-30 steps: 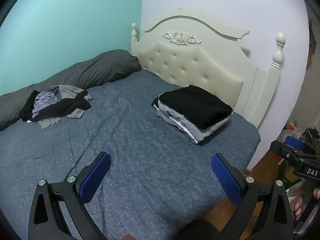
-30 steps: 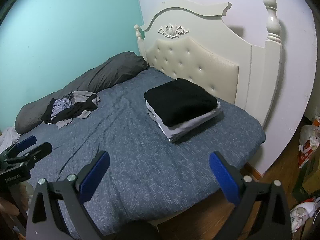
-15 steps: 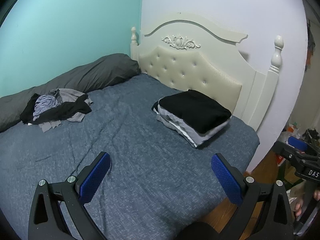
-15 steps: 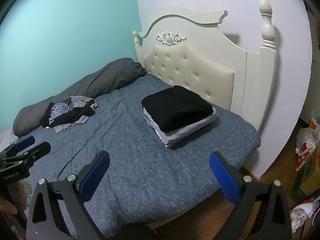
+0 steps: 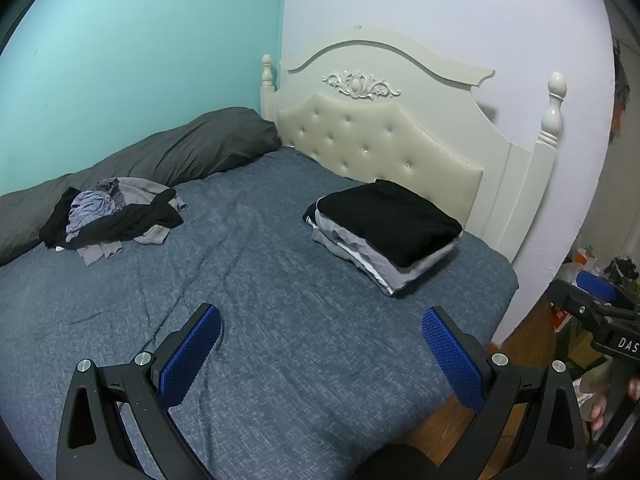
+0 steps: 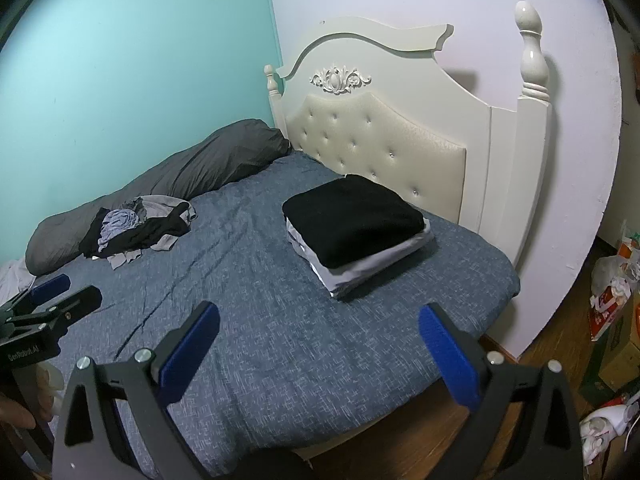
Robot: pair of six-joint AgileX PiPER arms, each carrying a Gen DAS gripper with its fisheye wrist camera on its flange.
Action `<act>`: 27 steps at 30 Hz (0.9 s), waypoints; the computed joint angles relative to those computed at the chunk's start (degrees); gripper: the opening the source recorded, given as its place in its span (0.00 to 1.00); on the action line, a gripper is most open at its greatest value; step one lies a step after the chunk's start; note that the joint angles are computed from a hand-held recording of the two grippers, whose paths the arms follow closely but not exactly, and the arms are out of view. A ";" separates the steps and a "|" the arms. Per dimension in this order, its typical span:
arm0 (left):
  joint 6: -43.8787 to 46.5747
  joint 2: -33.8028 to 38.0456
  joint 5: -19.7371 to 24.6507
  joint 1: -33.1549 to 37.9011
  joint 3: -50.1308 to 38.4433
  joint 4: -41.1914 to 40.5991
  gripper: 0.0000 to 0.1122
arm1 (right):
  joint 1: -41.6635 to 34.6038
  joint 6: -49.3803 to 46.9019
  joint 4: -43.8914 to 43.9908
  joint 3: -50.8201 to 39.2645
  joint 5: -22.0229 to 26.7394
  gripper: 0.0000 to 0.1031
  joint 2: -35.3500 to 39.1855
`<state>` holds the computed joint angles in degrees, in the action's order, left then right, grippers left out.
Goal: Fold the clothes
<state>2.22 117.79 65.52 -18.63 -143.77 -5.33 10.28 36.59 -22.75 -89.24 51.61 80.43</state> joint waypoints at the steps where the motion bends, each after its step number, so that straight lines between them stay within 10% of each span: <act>1: -0.14 0.05 0.10 -0.10 -0.15 0.19 0.91 | 0.10 0.16 -0.12 0.09 0.06 0.97 -0.10; 27: 0.61 1.20 1.64 -0.08 -2.61 -1.40 0.91 | -0.07 -0.11 0.18 -0.64 0.62 0.97 0.26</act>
<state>2.83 119.00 67.15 -18.71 -146.38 -6.73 10.21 36.49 -22.57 -89.89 52.23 80.70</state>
